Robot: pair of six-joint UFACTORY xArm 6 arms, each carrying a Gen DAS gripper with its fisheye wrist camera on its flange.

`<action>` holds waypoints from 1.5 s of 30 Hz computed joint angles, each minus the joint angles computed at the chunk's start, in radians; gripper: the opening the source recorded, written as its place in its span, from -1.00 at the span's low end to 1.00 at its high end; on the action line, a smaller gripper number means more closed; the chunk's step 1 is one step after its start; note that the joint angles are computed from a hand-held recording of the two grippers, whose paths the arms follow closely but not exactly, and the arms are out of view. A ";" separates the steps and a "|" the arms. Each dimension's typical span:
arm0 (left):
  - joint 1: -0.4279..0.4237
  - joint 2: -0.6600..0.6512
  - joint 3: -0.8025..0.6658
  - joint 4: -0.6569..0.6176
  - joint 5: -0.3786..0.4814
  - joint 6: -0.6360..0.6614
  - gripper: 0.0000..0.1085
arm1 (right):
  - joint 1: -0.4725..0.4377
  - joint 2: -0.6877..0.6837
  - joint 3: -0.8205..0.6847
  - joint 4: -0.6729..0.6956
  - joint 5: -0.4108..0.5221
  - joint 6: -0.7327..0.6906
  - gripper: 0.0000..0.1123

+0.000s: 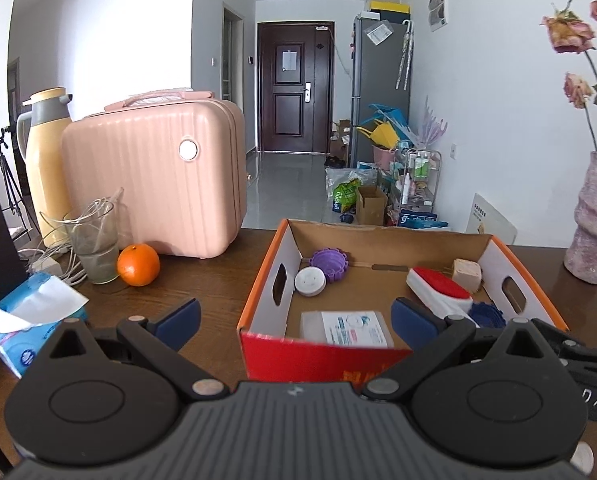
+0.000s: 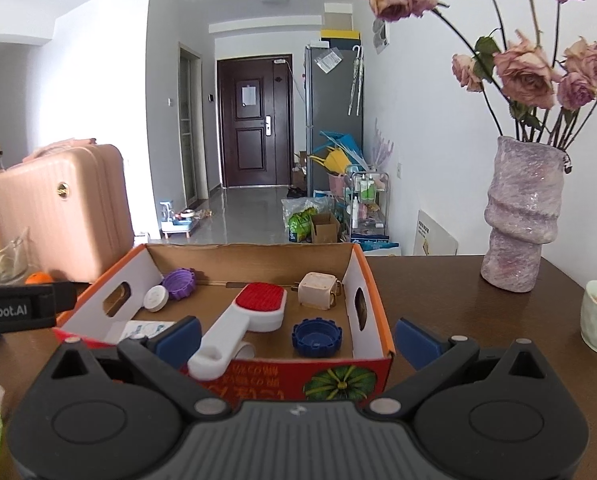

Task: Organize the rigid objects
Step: 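Withdraw both grippers from the box back over the table, then close the right gripper on the small white cap while the left gripper nears the spray bottle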

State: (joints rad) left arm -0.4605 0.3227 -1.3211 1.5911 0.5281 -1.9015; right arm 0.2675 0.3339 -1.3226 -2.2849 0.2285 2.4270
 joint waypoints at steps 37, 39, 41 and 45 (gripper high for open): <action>-0.093 -0.435 0.584 0.185 0.039 -0.242 0.90 | 0.059 -0.437 0.607 -0.145 0.114 0.179 0.83; -0.084 -0.429 0.588 0.192 0.026 -0.250 0.90 | 0.049 -0.423 0.609 -0.132 0.108 0.157 0.83; -0.080 -0.422 0.587 0.190 0.024 -0.251 0.90 | 0.039 -0.403 0.600 -0.112 0.102 0.130 0.83; -0.074 -0.420 0.591 0.208 0.019 -0.273 0.90 | 0.002 -0.339 0.546 -0.106 0.081 0.127 0.83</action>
